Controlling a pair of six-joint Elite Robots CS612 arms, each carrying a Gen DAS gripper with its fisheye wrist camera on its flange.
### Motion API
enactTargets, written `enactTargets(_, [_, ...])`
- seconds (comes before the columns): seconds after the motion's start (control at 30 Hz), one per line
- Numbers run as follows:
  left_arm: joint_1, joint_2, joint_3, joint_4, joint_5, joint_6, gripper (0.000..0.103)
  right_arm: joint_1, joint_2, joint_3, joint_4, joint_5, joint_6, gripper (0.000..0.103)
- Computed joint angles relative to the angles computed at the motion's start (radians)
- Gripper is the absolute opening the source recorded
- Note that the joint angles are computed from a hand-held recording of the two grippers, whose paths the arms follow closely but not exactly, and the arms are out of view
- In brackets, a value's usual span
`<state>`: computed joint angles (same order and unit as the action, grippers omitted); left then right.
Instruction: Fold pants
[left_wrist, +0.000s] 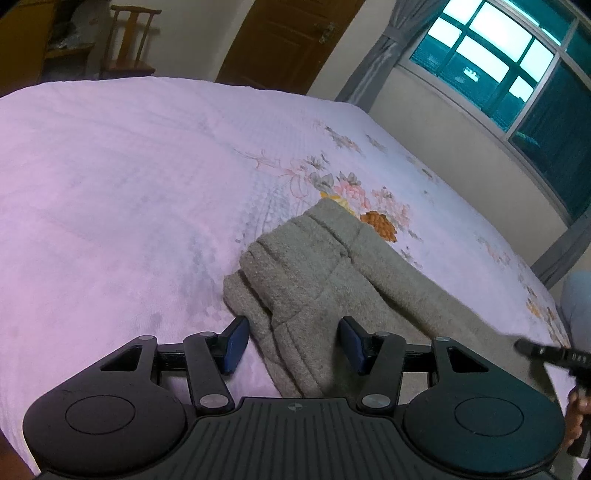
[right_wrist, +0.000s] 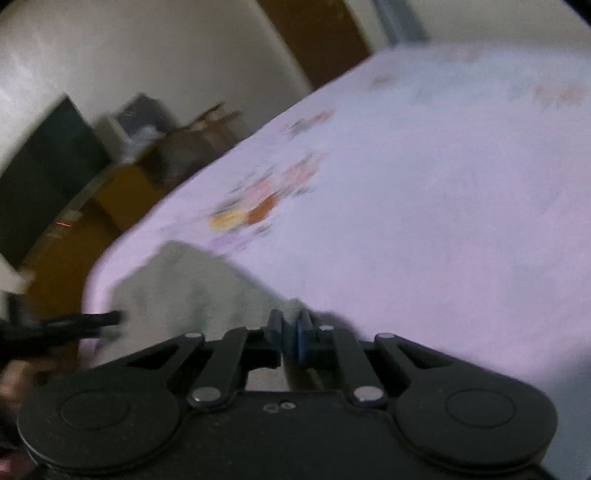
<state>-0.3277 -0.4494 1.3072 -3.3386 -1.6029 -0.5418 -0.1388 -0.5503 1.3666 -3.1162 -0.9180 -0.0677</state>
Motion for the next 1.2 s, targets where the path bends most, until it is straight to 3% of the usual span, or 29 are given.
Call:
enactTargets(0.07, [-0.002, 0.001, -0.002, 0.008, 0.006, 0.023, 0.054, 0.018, -0.012, 0.014, -0.022, -0.127, 0.004, 0.000])
enactTargets(0.13, [-0.003, 0.003, -0.005, 0.015, 0.009, 0.032, 0.054, 0.040, -0.012, 0.005, 0.060, -0.227, -0.056, 0.000])
enactTargets(0.27, [0.000, 0.002, -0.007, 0.023, -0.002, 0.031, 0.054, 0.046, -0.008, 0.001, 0.052, -0.249, -0.004, 0.000])
enactTargets(0.43, [-0.002, -0.008, 0.010, -0.022, 0.019, 0.041, 0.054, 0.041, -0.029, 0.029, -0.013, -0.219, 0.020, 0.000])
enactTargets(0.53, [0.004, 0.009, -0.024, 0.048, -0.003, 0.039, 0.057, 0.058, -0.020, 0.004, 0.088, -0.304, -0.037, 0.000])
enactTargets(0.6, [0.009, 0.008, -0.026, 0.053, -0.018, 0.021, 0.058, 0.057, -0.022, 0.007, 0.075, -0.314, 0.001, 0.001])
enactTargets(0.67, [0.009, -0.012, 0.000, 0.029, -0.001, 0.030, 0.058, 0.063, -0.035, 0.030, 0.009, -0.376, 0.044, 0.005])
enactTargets(0.73, [-0.001, -0.041, 0.042, -0.025, 0.066, 0.084, 0.058, 0.060, -0.054, 0.080, -0.122, -0.395, 0.112, 0.005])
enactTargets(0.8, [-0.003, -0.052, 0.056, -0.096, 0.067, 0.116, 0.058, 0.055, -0.065, 0.114, -0.220, -0.330, 0.157, 0.005])
enactTargets(0.9, [-0.003, -0.037, 0.009, -0.118, -0.017, 0.134, 0.058, 0.076, -0.066, 0.115, -0.218, -0.241, 0.174, 0.005])
enactTargets(0.97, [-0.007, -0.017, -0.038, -0.055, -0.063, 0.162, 0.058, 0.101, -0.050, 0.088, -0.170, -0.223, 0.172, 0.005])
enactTargets(1.03, [-0.009, -0.004, -0.075, 0.086, -0.082, 0.197, 0.058, 0.142, -0.032, 0.044, -0.018, -0.349, 0.095, 0.004])
enactTargets(1.07, [-0.009, 0.007, -0.085, 0.102, -0.078, 0.245, 0.057, 0.152, -0.020, 0.033, 0.021, -0.400, 0.075, 0.001])
enactTargets(1.13, [-0.007, 0.012, -0.083, 0.088, -0.083, 0.317, 0.057, 0.142, -0.019, 0.050, -0.028, -0.388, 0.145, 0.000])
enactTargets(1.17, [-0.004, 0.007, -0.076, 0.088, -0.092, 0.340, 0.057, 0.134, -0.029, 0.077, -0.077, -0.392, 0.201, 0.010])
enactTargets(1.2, [-0.001, 0.005, -0.074, 0.089, -0.102, 0.351, 0.057, 0.125, -0.038, 0.110, -0.151, -0.393, 0.245, 0.012])
